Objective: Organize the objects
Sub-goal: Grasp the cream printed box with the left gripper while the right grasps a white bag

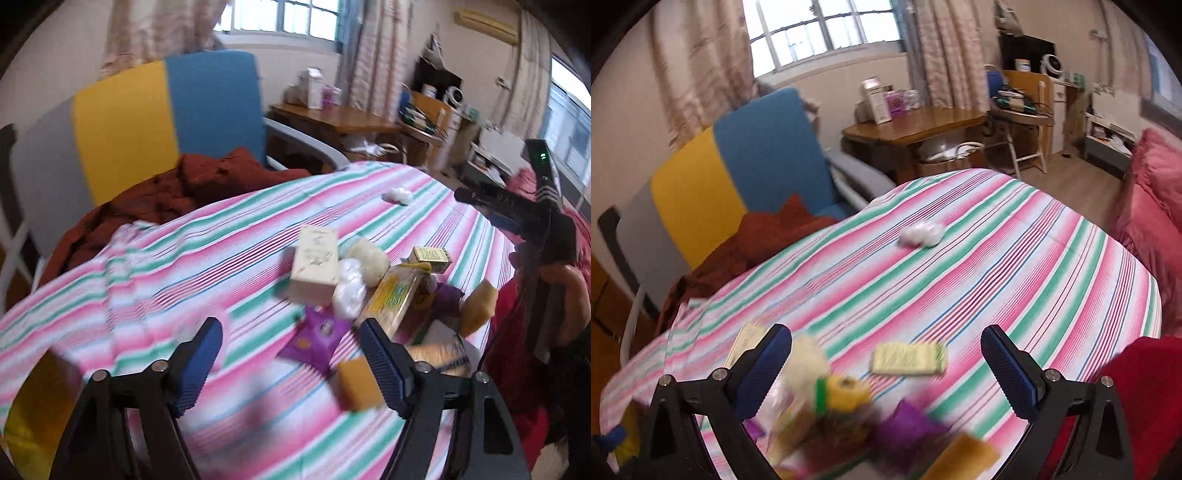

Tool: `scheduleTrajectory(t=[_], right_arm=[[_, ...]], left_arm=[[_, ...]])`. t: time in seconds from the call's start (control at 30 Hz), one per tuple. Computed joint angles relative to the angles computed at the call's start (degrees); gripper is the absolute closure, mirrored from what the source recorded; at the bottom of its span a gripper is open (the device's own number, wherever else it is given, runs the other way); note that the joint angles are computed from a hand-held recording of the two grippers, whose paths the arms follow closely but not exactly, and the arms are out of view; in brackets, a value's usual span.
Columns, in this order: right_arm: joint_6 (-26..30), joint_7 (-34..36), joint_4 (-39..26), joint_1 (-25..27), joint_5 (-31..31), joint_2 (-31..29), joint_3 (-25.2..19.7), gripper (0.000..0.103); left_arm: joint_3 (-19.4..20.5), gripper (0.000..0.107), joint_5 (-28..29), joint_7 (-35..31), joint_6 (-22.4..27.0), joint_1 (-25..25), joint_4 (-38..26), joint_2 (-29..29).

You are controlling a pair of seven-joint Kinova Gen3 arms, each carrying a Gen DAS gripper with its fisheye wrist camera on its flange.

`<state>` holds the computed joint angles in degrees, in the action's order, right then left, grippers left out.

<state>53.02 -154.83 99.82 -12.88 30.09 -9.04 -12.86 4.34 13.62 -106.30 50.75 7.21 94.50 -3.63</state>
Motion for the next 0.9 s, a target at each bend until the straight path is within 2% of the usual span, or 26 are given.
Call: scheduleTrajectory(t=[0.17,0.3,0.43,0.5,0.53,0.57,0.67,0.73,0.83,0.9], right_arm=[[-5.2,-3.0,3.3,4.4,1.4,-0.5,-0.3,0.0],[-7.7,3.1,3.5,0.5,-7.1,0.3,7.8,0.0],[-8.9,9.7,3.2,3.8,-13.9,0.8,7.1,0.0],[-9.4,11.7,3.2,4.2,-15.6,1.0,7.3,0.0],[-9.2,12.0,3.2,4.5,-15.5,1.1,7.0,0.0],[-9.0,12.2,3.1,4.7,-15.5,1.2,6.8,0.0],[-8.5,15.0,2.6,5.1,-18.0,1.4,7.5,0.0],[-7.6,17.6,1.1,3.6,-19.1,2.3,9.7,0.0],[-5.0,19.9,-3.4,6.2,-15.6,5.5,7.9,0.0],[-3.5,22.9,-6.9,6.0,-13.8,8.9,9.2,0.0]], left_arm=[[1.5,0.033,1.2,-1.6,1.4,0.7,-6.8,8.9],[2.9,0.033,-0.9,-1.0,2.6,2.1,-12.0,15.3],[3.5,0.033,-2.7,-0.7,3.6,3.5,-15.7,20.1],[3.6,0.038,-2.4,-0.3,4.7,3.3,-17.3,22.1],[3.5,0.044,-1.4,-0.4,5.5,2.9,-17.9,22.9],[4.2,0.053,0.6,-1.2,5.8,1.4,-17.8,23.2],[5.3,0.054,6.1,-5.1,4.3,-2.2,-14.9,22.0],[5.2,0.054,8.0,-7.5,1.8,-3.0,-12.1,20.0],[4.4,0.054,10.2,-8.5,0.7,-3.9,-9.3,16.9],[3.6,0.054,12.0,-8.4,0.5,-4.8,-8.0,15.2]])
